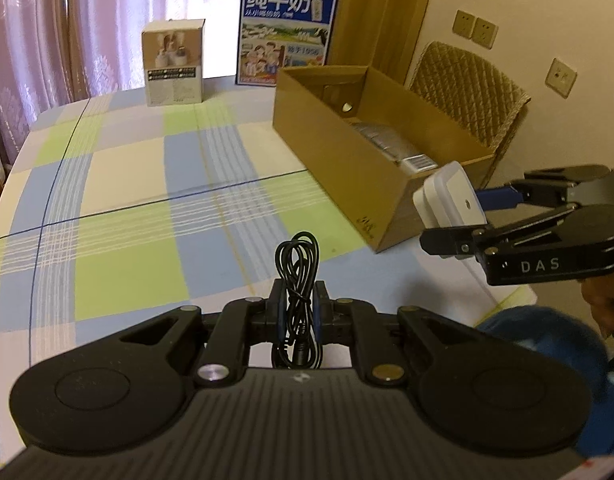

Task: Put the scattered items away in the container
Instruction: 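Lift the night-light and black cable and carry both over the cardboard box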

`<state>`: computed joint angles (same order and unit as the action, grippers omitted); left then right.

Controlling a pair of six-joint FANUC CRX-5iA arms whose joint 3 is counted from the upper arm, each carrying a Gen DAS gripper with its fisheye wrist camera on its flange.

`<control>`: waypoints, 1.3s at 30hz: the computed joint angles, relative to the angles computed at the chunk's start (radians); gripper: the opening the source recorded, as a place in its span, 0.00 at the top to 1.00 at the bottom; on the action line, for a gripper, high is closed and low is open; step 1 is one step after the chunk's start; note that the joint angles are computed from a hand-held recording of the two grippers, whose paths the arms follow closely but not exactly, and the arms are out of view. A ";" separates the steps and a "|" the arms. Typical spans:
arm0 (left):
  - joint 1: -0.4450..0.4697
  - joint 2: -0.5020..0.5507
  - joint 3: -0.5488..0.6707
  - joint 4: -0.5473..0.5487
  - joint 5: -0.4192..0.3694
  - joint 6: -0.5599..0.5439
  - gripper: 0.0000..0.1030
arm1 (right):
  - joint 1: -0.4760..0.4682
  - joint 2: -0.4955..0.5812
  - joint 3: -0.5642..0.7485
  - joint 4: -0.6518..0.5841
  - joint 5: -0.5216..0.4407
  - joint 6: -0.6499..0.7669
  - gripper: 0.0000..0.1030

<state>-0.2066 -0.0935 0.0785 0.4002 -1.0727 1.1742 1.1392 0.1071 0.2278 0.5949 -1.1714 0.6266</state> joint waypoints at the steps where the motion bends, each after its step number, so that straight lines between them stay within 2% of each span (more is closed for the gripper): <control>1: -0.007 -0.001 0.000 0.002 0.003 0.005 0.91 | 0.003 -0.013 -0.014 0.010 -0.005 -0.016 0.39; 18: -0.157 0.093 0.101 0.047 0.049 0.073 0.91 | 0.004 -0.174 -0.168 0.124 -0.104 -0.187 0.39; 26: -0.200 0.139 0.153 0.042 0.056 0.098 0.91 | -0.007 -0.205 -0.200 0.136 -0.105 -0.214 0.39; 39: -0.221 0.184 0.192 0.035 0.065 0.125 0.91 | -0.042 -0.212 -0.209 0.126 -0.087 -0.200 0.39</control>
